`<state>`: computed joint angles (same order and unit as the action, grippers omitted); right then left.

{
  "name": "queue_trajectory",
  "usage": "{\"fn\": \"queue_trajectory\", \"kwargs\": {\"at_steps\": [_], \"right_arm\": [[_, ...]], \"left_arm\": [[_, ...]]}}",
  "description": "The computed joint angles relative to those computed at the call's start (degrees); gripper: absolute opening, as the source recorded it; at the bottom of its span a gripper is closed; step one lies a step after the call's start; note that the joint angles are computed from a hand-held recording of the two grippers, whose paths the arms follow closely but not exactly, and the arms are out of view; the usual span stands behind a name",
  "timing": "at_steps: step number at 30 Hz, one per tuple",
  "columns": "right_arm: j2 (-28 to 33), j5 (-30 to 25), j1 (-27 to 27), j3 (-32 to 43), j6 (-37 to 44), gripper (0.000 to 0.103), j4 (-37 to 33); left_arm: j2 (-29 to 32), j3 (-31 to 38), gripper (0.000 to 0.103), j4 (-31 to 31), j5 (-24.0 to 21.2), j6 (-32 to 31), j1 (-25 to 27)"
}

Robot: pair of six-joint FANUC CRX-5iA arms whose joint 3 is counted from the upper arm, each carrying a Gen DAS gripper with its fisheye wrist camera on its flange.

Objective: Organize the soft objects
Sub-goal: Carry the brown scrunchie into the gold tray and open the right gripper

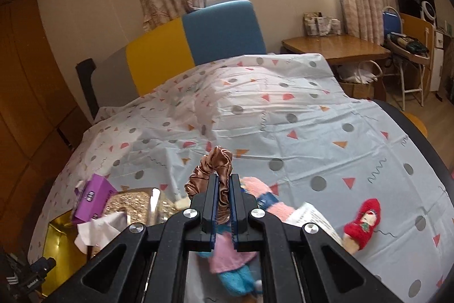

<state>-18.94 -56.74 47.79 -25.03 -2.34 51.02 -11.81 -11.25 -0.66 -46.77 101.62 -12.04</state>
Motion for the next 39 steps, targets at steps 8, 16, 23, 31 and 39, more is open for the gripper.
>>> {"fn": "queue_trajectory", "kwargs": {"at_steps": [8,16,23,31,39], "right_arm": [[11.7,11.0,4.9,14.6,17.5,0.006,-7.7],[23.4,7.3,11.6,27.8,38.3,0.006,-25.6],[30.2,1.4,11.9,33.4,44.6,0.007,-33.1],[32.9,1.5,11.2,33.9,42.0,0.031,-31.7],[30.5,2.9,12.0,29.9,35.8,0.033,-25.9]], "left_arm": [[-4.3,-1.7,0.086,-5.6,-0.6,5.6,2.1],[-6.6,-2.9,0.089,-7.4,-1.2,7.6,4.0],[-7.6,-4.4,0.089,-5.5,-0.6,5.6,5.2],[-7.9,-5.2,0.089,-3.8,-0.3,3.7,5.6],[-7.7,-5.0,0.089,-4.3,-0.7,3.8,4.8]]}}
